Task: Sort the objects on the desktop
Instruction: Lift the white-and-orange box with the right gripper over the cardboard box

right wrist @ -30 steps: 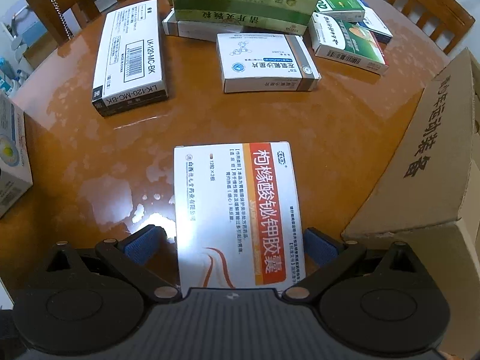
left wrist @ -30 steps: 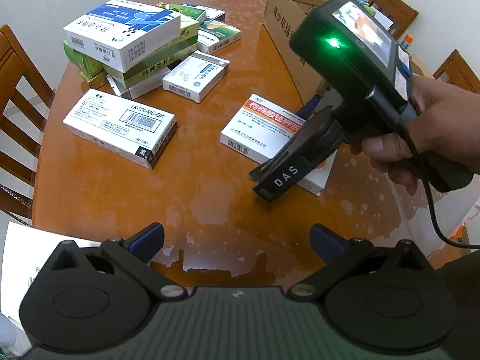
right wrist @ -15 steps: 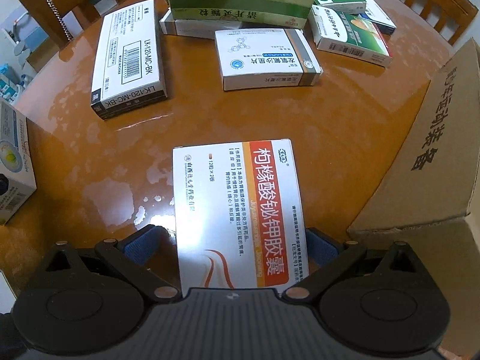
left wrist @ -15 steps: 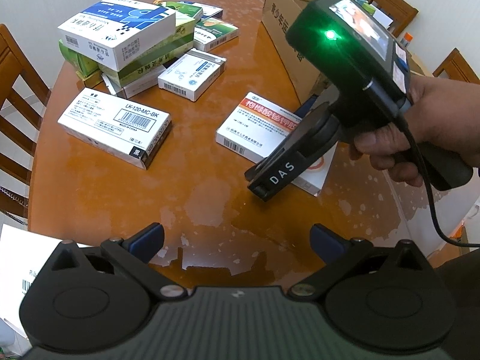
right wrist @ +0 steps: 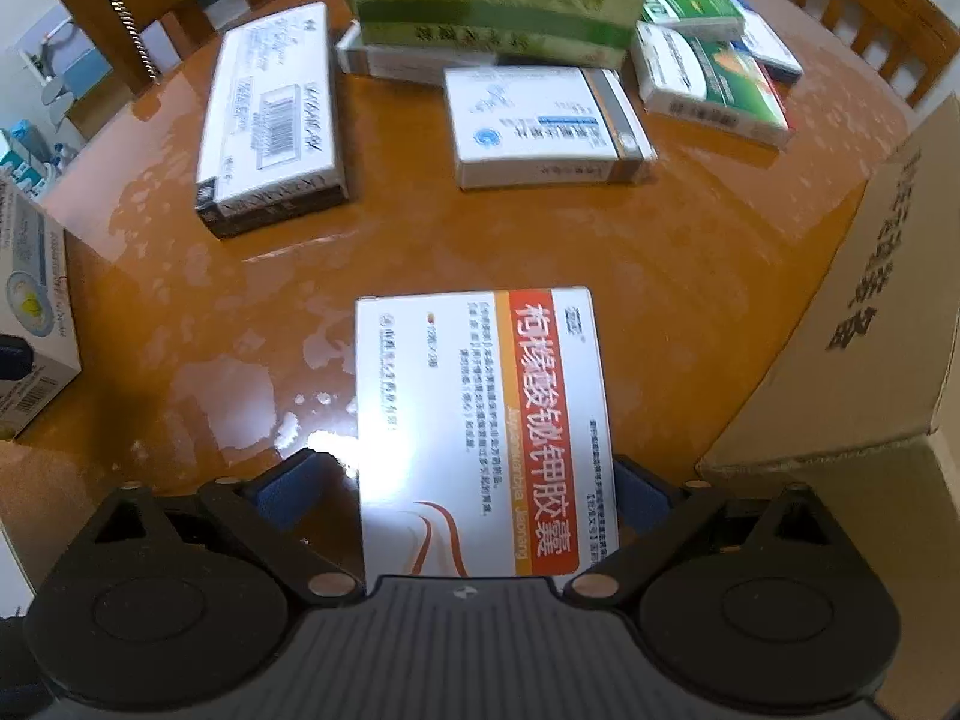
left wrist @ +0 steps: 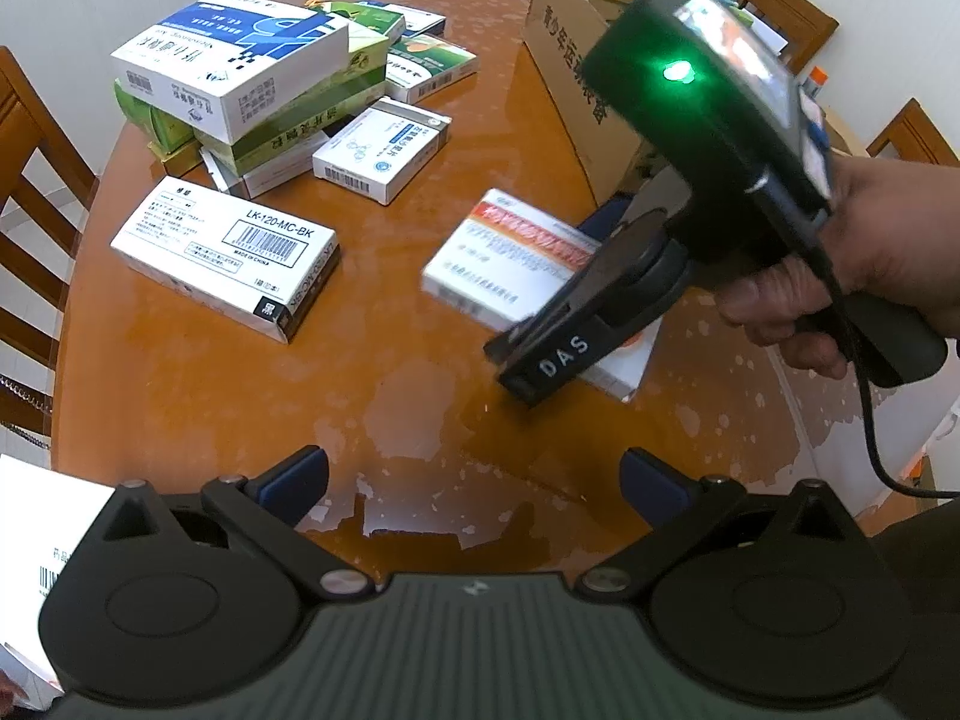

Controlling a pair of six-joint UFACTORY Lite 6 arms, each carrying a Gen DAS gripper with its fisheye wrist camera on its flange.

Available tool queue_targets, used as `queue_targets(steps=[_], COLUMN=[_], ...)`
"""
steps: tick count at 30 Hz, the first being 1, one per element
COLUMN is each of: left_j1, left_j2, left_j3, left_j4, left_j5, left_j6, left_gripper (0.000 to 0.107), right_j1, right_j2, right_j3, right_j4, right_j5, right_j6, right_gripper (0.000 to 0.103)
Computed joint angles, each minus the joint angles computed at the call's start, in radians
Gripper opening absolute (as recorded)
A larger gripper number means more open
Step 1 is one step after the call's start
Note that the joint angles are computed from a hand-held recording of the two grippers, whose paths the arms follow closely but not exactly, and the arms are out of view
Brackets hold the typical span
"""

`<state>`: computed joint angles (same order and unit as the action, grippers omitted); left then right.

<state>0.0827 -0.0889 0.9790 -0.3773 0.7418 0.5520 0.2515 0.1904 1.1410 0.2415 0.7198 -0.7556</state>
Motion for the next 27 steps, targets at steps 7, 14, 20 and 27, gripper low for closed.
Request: queue_targets(steps=[7, 14, 20, 27], left_j1=[-0.002, -0.002, -0.005, -0.013], left_j2=[0.006, 0.015, 0.0, -0.004], left_j3=[0.002, 0.012, 0.035, 0.099], left_j4=[-0.007, -0.007, -0.01, -0.026], left_j5=[-0.002, -0.004, 0.018, 0.051], left_j6=[0.0, -0.004, 0.007, 0.032], left_gripper=[0.103, 0.103, 0.103, 0.103], right_j1=[-0.005, -0.02, -0.057, -0.065], right_j2=[-0.043, -0.049, -0.058, 0.006], right_j3=[-0.034, -0.024, 0.075, 0.365], right_j4=[0.003, -0.006, 0.089, 0.153], right_j5=[0.009, 0.023, 0.083, 0.215], right_j6=[0.001, -0.01, -0.089, -0.066], right_gripper=[0.085, 0.085, 0.085, 0.085])
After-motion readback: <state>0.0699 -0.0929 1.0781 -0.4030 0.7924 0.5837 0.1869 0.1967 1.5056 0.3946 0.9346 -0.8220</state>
